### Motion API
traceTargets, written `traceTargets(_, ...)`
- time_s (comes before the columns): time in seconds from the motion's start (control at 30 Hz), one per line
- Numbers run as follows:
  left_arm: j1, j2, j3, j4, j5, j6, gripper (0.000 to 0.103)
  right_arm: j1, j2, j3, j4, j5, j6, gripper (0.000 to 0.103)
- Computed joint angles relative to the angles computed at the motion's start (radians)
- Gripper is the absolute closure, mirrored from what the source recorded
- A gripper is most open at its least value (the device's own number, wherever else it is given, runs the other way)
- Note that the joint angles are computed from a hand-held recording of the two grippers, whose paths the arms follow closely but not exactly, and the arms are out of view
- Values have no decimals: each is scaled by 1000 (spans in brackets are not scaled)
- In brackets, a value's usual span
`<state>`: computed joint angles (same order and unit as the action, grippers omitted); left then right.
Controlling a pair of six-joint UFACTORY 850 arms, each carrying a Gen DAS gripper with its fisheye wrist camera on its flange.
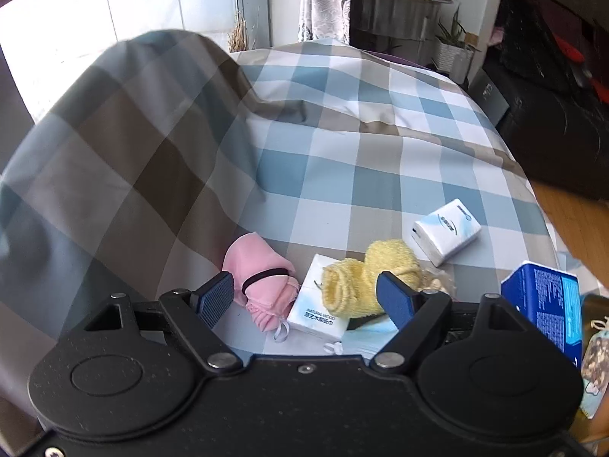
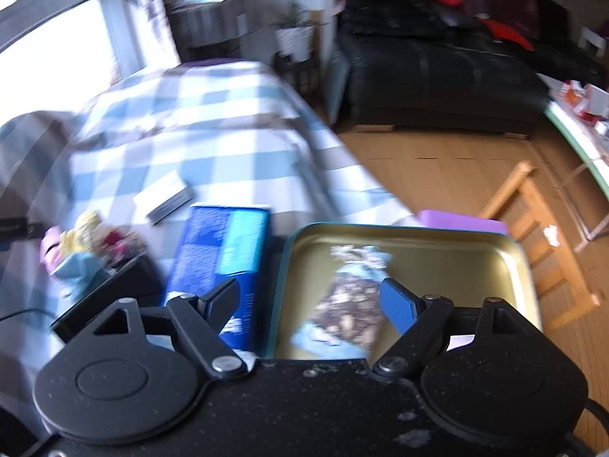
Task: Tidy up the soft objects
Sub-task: 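Grasp the green knitted ball with the right tool while the left tool approaches the bundle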
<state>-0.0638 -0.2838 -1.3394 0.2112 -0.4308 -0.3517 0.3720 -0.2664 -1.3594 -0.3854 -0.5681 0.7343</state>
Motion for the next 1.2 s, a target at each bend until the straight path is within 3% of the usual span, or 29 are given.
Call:
traceTargets(0.17, 24, -26, 9, -72, 5, 50, 25, 31, -69, -80, 228, -17, -278, 22)
traceTargets(0.3, 33, -42, 2, -150, -16, 116, 25, 64, -130, -140, 426, -80, -534, 22)
traceTargets(0.47, 36, -37, 10, -174, -11, 138, 25, 109, -178, -183, 530, -158, -753, 22)
traceTargets(0.8, 41, -46, 2, -206, -29, 157, 25, 167, -193, -194, 748, -211, -1179, 22)
traceTargets(1.07, 38, -48, 3, -199, -33, 153, 25, 213, -242, -223, 709, -265, -1339, 29)
traceTargets(1.2, 38, -48, 2, -203, -33, 156, 25, 244, -227, -168, 596, -176, -1387, 29)
